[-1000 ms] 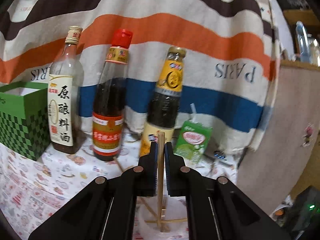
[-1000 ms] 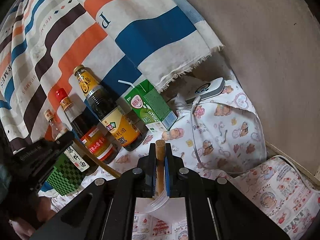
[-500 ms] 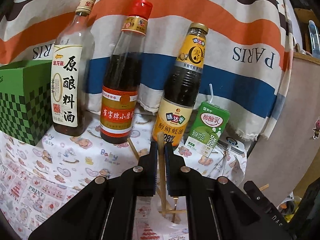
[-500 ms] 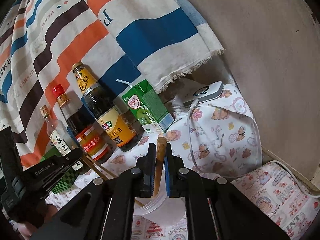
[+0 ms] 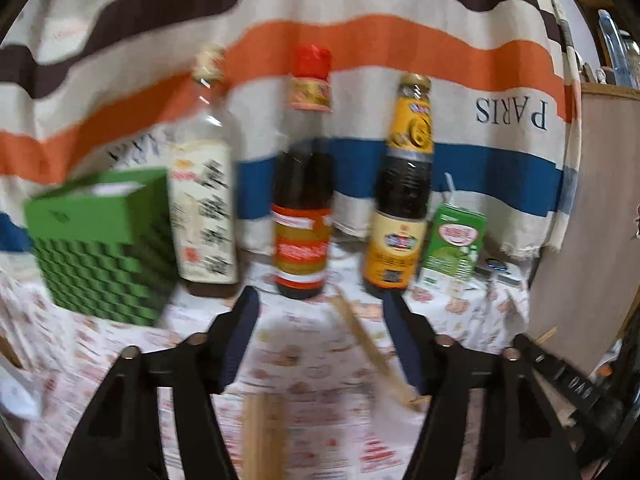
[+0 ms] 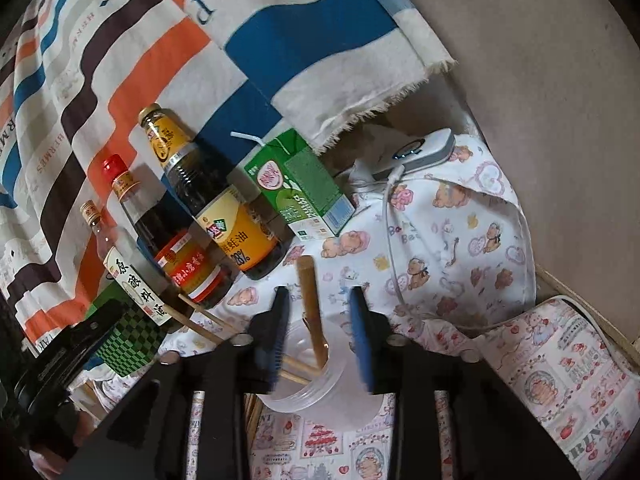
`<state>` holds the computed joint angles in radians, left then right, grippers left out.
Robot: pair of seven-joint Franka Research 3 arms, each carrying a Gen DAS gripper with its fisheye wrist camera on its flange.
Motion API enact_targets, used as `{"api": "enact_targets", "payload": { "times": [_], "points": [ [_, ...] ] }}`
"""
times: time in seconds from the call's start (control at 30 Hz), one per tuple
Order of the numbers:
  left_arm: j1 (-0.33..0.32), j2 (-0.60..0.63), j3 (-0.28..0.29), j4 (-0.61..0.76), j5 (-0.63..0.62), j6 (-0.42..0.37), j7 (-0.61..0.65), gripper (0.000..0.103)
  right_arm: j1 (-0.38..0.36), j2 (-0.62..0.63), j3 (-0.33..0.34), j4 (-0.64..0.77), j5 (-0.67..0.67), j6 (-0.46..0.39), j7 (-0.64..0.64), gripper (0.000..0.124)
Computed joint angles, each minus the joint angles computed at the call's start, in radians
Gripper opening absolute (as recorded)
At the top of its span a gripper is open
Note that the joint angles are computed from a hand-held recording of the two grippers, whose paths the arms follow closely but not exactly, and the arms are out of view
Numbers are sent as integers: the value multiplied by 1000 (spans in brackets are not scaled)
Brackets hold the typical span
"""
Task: Organize utensils
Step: 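Open the right tool to drop the chopstick into the cup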
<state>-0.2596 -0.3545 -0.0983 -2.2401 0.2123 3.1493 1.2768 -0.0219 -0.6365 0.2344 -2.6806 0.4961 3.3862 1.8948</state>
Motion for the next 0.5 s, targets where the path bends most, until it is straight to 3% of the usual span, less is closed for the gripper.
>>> {"api": "enact_targets", "payload": {
  "times": [0.07, 0.17, 0.27, 0.3, 0.4, 0.5],
  "points": [
    [94, -39, -50, -32, 49, 35, -24, 77, -6, -9, 14, -1, -2, 5, -2, 65],
    [236, -98, -124, -78, 117, 89, -58, 88, -72, -38, 86, 5, 10, -32, 17, 71],
    [325, -155, -157, -127, 157, 131, -74, 98, -272, -116, 285, -2, 20, -35, 68, 74],
    [328, -170, -149, -143, 163, 142, -74, 101, -359, -166, 370, -9, 17, -19, 86, 76],
    [334, -221, -126, -201, 168, 149, -77, 102, -485, -270, 494, -26, 2, 21, 120, 85],
    [275, -265, -53, -279, 162, 161, -75, 102, -452, -276, 489, -37, -25, 69, 117, 85]
  ]
}}
